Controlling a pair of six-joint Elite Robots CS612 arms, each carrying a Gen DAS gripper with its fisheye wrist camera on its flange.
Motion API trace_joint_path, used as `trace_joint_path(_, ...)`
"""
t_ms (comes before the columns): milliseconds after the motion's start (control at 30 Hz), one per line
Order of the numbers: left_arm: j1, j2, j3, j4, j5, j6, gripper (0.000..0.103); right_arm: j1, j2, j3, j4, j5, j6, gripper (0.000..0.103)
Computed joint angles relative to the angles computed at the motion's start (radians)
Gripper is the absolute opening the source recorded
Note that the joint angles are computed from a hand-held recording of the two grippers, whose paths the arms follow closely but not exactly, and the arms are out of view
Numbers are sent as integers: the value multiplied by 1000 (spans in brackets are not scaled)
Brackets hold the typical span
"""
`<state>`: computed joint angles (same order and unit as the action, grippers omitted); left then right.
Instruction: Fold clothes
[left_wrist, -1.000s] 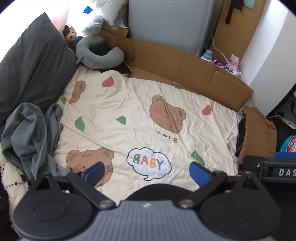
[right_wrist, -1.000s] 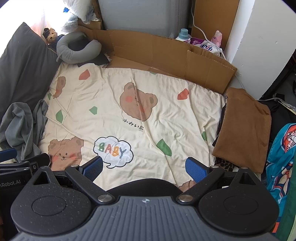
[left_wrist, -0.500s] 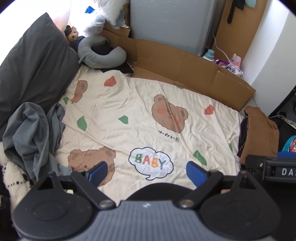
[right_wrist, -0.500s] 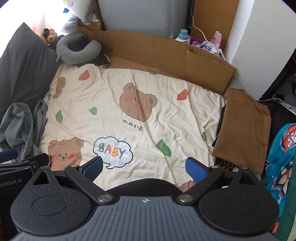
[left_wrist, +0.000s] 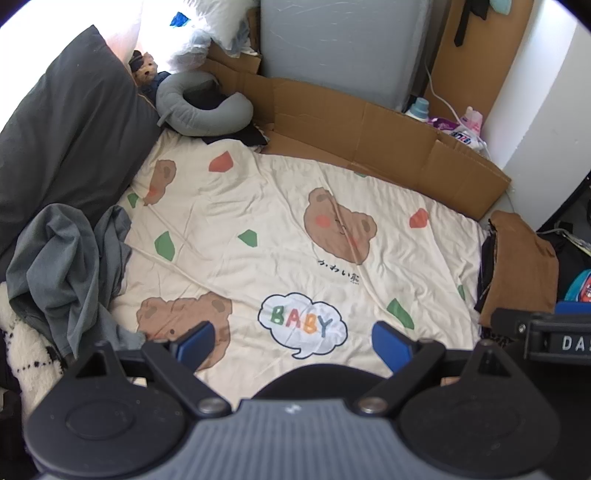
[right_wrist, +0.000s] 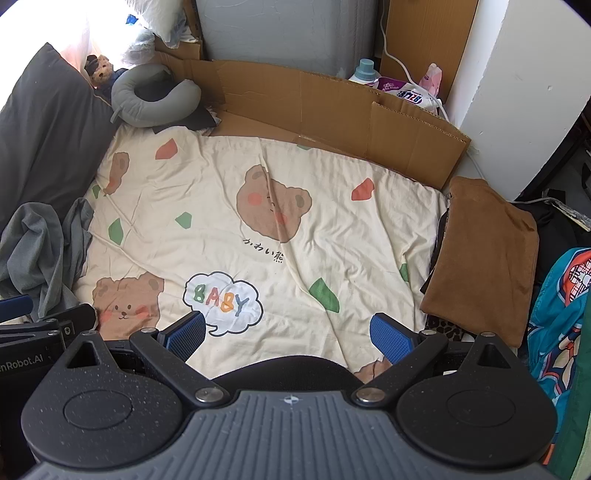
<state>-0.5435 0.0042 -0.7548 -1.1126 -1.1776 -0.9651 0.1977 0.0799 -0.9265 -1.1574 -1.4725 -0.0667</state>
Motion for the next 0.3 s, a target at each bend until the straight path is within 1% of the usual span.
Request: trace_joint_path(300,2,1,-1,-1,-14,-1,93,5,1,-3,2,-9,6,99)
